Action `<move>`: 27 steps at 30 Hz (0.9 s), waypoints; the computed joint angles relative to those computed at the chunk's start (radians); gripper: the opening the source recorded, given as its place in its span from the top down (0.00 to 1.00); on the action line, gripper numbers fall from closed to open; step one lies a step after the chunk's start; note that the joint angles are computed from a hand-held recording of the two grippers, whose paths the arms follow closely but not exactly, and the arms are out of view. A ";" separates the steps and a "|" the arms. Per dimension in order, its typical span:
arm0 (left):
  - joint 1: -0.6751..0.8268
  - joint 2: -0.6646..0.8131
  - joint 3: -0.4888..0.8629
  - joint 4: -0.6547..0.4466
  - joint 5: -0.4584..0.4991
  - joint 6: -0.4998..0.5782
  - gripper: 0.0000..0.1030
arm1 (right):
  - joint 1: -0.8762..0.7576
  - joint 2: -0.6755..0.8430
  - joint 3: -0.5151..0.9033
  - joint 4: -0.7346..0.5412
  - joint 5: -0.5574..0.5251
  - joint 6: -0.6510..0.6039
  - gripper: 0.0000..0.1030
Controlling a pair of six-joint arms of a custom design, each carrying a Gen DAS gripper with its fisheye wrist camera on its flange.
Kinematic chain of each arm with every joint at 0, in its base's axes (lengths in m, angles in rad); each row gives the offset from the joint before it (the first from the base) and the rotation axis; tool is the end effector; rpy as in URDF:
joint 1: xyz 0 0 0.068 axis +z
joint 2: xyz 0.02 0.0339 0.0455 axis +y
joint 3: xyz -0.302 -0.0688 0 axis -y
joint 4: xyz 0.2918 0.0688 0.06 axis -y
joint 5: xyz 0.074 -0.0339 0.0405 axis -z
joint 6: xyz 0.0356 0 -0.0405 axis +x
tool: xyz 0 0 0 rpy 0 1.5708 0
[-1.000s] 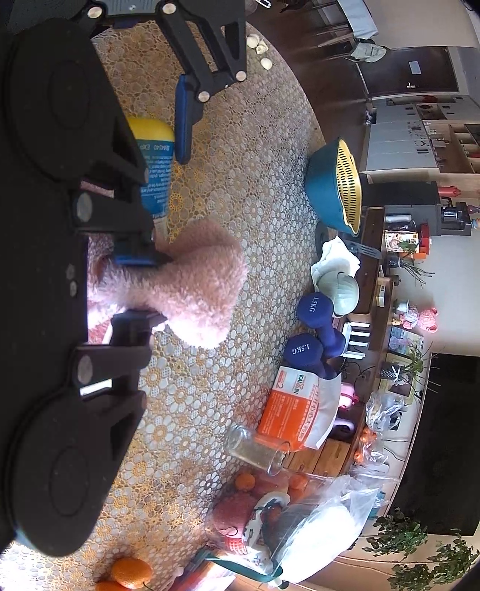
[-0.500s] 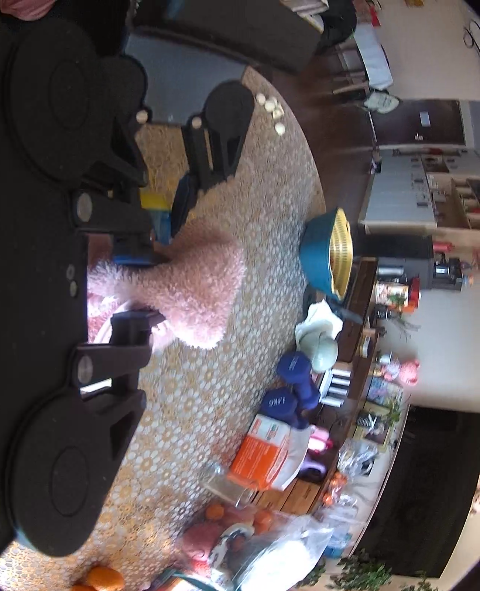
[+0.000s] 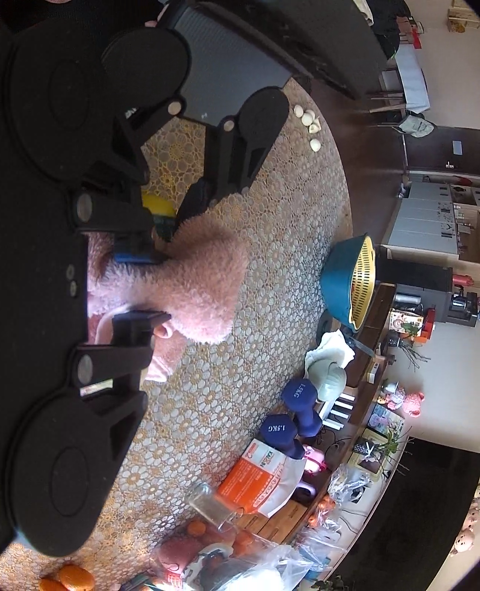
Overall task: Clean container
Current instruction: 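Wipe the bottle with the towel in the right tool while the left tool turns it, then keep wiping the bottle body with the towel in the right tool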
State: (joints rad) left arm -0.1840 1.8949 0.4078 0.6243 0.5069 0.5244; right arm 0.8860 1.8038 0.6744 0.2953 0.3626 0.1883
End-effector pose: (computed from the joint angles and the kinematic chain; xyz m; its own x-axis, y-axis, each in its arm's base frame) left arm 0.2610 -0.0662 0.0342 -0.4110 0.5217 -0.7476 0.7811 0.6244 0.0064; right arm 0.2253 0.2559 0.0897 -0.5676 -0.4183 -0.7091 -0.4756 0.8696 -0.1323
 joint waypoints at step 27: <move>-0.198 0.153 -0.152 0.559 -0.274 0.199 0.38 | -0.120 0.012 -0.054 0.079 0.008 0.141 0.77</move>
State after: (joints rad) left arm -0.3818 2.0483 0.2561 1.1829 0.2329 0.7234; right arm 0.7656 1.8159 0.6205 0.3744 0.3701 0.3296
